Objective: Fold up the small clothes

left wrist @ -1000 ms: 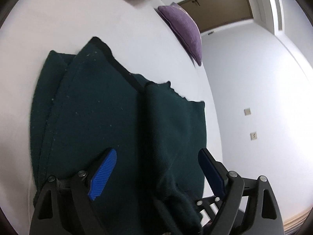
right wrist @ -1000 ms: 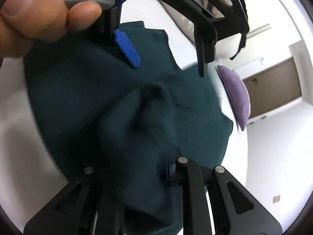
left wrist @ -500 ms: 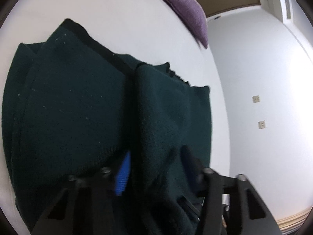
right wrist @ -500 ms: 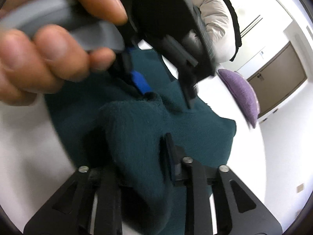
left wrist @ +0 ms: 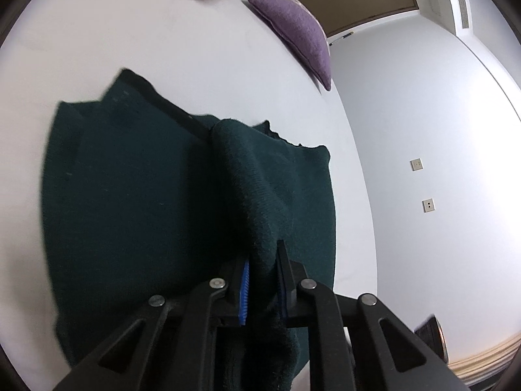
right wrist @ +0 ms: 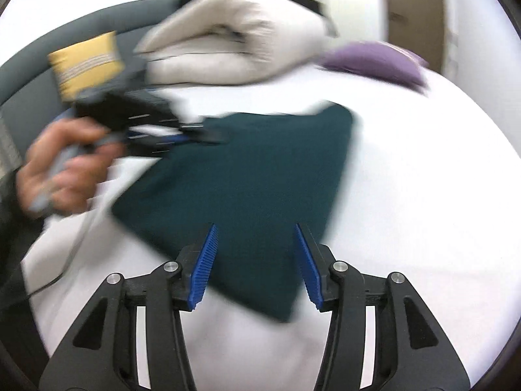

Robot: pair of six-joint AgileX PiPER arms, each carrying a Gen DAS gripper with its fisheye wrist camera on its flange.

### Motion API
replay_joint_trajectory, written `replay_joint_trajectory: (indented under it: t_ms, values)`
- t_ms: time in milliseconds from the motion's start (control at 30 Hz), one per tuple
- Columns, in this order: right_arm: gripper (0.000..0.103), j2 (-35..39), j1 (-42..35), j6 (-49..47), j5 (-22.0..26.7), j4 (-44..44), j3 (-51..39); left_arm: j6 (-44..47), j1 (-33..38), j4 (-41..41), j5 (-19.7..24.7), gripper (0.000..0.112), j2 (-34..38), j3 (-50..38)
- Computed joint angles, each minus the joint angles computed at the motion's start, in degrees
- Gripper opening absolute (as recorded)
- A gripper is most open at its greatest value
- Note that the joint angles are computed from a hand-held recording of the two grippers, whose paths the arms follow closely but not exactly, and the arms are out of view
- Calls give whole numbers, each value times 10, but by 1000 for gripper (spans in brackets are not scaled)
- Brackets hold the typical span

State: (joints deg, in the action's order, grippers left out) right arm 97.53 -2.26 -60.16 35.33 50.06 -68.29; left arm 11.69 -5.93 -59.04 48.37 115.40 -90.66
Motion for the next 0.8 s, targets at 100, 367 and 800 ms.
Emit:
replay_joint_trajectory:
  t_ms: [100, 367, 800]
  values:
    - [46, 32, -20, 13, -10, 1, -24, 25, 28, -7, 9, 15, -23, 29]
    - [48, 126, 30, 68, -39, -75, -110, 70, 116, -9, 30, 13, -69, 96]
    - [59, 79, 169, 265, -155, -285, -20, 129, 120, -63, -30, 17, -31, 154]
